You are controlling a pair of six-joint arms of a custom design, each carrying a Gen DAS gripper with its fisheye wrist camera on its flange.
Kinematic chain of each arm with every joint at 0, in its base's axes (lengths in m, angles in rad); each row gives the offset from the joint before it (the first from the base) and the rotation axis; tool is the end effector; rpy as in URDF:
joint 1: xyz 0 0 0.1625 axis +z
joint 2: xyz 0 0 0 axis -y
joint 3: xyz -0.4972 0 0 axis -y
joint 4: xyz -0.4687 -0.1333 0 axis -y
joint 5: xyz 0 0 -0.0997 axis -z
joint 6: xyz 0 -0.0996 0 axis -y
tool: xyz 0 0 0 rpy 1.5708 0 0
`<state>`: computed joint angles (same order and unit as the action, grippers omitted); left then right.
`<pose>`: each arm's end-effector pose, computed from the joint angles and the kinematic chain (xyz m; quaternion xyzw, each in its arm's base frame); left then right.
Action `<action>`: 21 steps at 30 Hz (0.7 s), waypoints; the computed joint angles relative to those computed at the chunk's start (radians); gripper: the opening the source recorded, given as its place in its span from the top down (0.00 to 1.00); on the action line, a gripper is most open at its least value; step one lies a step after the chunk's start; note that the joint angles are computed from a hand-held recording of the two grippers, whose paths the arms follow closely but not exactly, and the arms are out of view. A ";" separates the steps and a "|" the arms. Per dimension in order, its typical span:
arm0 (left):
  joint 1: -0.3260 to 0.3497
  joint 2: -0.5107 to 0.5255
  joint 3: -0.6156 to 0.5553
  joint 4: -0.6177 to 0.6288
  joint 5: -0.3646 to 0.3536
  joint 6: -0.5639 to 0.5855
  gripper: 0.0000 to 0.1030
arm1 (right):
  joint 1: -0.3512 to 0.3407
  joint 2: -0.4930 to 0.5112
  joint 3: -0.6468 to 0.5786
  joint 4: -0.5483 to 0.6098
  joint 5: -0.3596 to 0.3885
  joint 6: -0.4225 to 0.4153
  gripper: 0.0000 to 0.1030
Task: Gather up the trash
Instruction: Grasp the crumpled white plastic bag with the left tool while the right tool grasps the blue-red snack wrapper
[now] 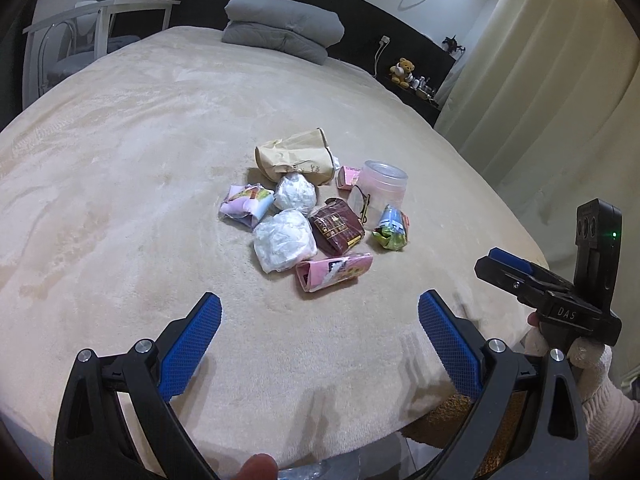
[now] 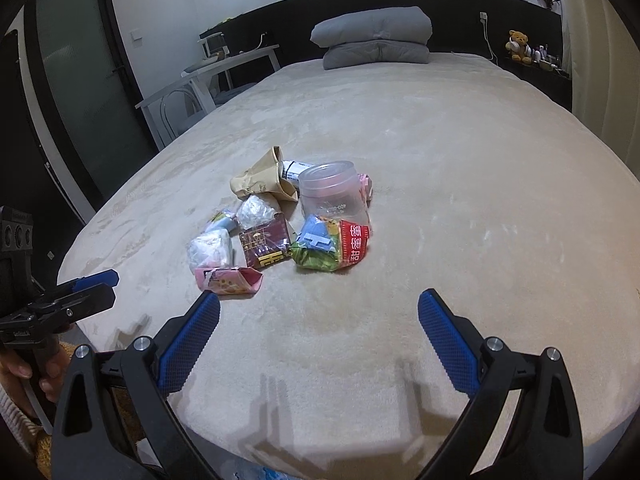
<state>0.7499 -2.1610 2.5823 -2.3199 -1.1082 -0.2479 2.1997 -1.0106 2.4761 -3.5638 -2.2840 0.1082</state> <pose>-0.0794 -0.3169 0.3316 0.2355 0.9318 -0.2519 0.1137 0.3125 -0.3137 0.1027 0.1449 -0.8976 0.3493 0.2264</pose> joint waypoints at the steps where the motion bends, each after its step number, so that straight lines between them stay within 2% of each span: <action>1: 0.022 0.027 -0.008 -0.017 -0.011 0.005 0.06 | -0.014 0.002 -0.007 0.005 0.012 -0.004 0.05; 6: 0.111 0.146 -0.047 -0.084 -0.042 0.011 0.07 | -0.069 0.015 -0.038 0.030 0.039 -0.013 0.05; 13: 0.228 0.298 -0.112 -0.164 -0.115 0.011 0.07 | -0.145 0.024 -0.083 0.095 0.114 -0.006 0.05; 19: 0.271 0.393 -0.149 -0.205 -0.172 0.013 0.08 | -0.195 0.030 -0.118 0.150 0.165 0.004 0.05; 21: 0.276 0.420 -0.158 -0.209 -0.179 0.016 0.08 | -0.209 0.029 -0.126 0.168 0.180 0.012 0.08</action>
